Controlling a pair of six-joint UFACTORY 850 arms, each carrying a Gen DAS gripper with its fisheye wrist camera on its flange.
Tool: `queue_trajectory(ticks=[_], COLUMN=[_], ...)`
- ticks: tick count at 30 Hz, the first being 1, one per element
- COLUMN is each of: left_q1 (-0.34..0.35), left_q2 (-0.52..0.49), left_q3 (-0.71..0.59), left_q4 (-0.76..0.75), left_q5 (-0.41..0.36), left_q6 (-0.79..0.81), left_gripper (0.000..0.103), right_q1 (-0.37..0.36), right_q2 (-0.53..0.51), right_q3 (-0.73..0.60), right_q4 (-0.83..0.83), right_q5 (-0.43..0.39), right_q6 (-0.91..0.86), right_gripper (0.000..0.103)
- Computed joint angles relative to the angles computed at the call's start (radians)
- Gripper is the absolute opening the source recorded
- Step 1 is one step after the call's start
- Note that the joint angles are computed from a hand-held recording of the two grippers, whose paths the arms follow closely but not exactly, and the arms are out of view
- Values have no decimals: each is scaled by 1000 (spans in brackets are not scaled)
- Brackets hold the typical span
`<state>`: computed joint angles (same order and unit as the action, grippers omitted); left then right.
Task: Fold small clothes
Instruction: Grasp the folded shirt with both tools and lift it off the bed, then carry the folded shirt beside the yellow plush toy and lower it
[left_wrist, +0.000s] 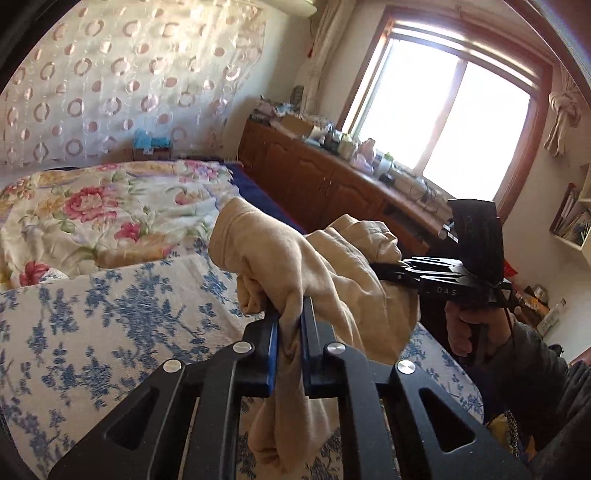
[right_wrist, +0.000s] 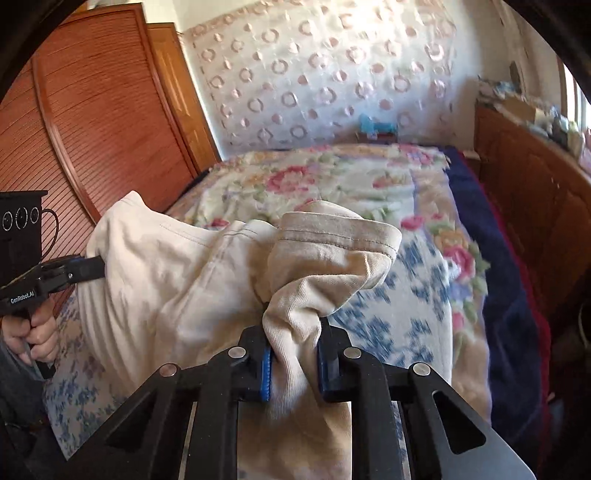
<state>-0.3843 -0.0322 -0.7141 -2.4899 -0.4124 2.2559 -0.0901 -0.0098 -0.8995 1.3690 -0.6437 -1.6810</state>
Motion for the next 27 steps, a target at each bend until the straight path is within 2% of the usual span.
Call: queue_trajectory(ticks=[5, 11, 16, 21, 25, 27], left_q1=[71, 203, 340, 451, 538, 553], left_q2=[153, 294, 349, 358, 351, 358], left_q3=[134, 283, 372, 442, 479, 496], left_q4=[-155, -323, -389, -386, -325, -313], left_q5=[-22, -8, -9, -24, -48, -52], left_q6=[121, 249, 265, 240, 173, 155], left_gripper=[11, 11, 10, 8, 8, 7], right_q1=[96, 282, 433, 567, 648, 676], right_q2=[0, -96, -327, -571, -748, -837], right_q3=[-42, -171, -436, -759, -1009, -1144], right_q4=[50, 56, -30, -261, -483, -585], right_q5=[8, 53, 97, 138, 124, 89], right_q6=[-74, -122, -72, 79, 255, 359], right_gripper=[18, 18, 18, 18, 18, 18])
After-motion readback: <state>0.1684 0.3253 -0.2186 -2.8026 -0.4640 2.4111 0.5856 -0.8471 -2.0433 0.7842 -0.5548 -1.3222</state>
